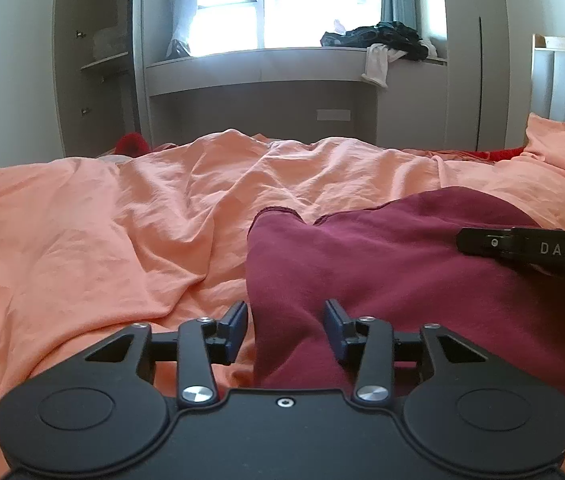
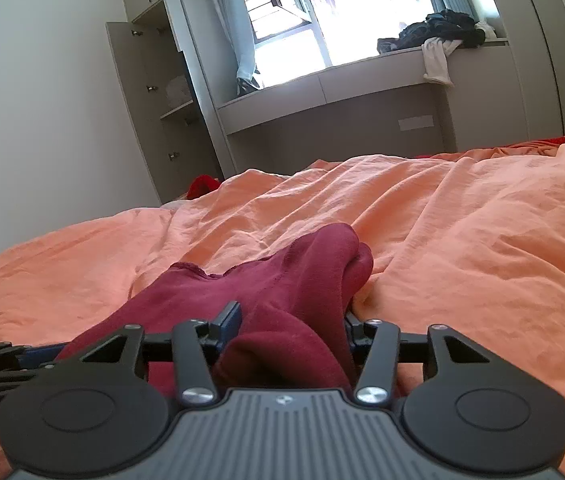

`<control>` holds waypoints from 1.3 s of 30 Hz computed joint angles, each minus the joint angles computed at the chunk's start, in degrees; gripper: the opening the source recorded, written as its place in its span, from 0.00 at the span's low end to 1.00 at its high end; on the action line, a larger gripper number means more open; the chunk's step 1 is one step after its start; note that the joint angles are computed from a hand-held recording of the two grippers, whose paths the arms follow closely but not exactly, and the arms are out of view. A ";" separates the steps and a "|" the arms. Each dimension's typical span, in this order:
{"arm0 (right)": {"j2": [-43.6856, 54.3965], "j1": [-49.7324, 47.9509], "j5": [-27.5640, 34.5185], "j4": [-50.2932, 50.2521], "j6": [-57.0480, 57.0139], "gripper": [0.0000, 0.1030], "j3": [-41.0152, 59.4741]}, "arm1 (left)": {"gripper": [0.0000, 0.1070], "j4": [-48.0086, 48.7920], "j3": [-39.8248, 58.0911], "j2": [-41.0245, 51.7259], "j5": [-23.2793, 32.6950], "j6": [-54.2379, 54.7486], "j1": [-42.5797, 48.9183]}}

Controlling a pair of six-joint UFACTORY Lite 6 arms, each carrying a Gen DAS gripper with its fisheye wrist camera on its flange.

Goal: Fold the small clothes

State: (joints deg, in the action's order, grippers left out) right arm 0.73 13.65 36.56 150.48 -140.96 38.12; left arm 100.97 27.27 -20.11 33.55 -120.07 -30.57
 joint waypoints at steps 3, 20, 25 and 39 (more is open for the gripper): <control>-0.10 0.34 -1.13 1.19 -0.82 0.61 0.14 | 0.49 0.35 -0.43 -0.25 -0.05 -1.08 0.44; -2.11 0.85 -3.51 4.75 -3.78 0.94 -1.32 | 0.89 -0.63 -0.42 -1.26 -1.79 -4.03 2.54; -5.04 1.82 -4.65 10.15 -9.05 1.00 -3.60 | 0.93 -2.84 -0.88 -2.51 0.15 -3.64 1.15; -23.58 3.79 -2.58 21.68 -21.15 1.00 -17.85 | 0.96 -11.64 -4.33 -13.30 12.98 -1.00 -12.15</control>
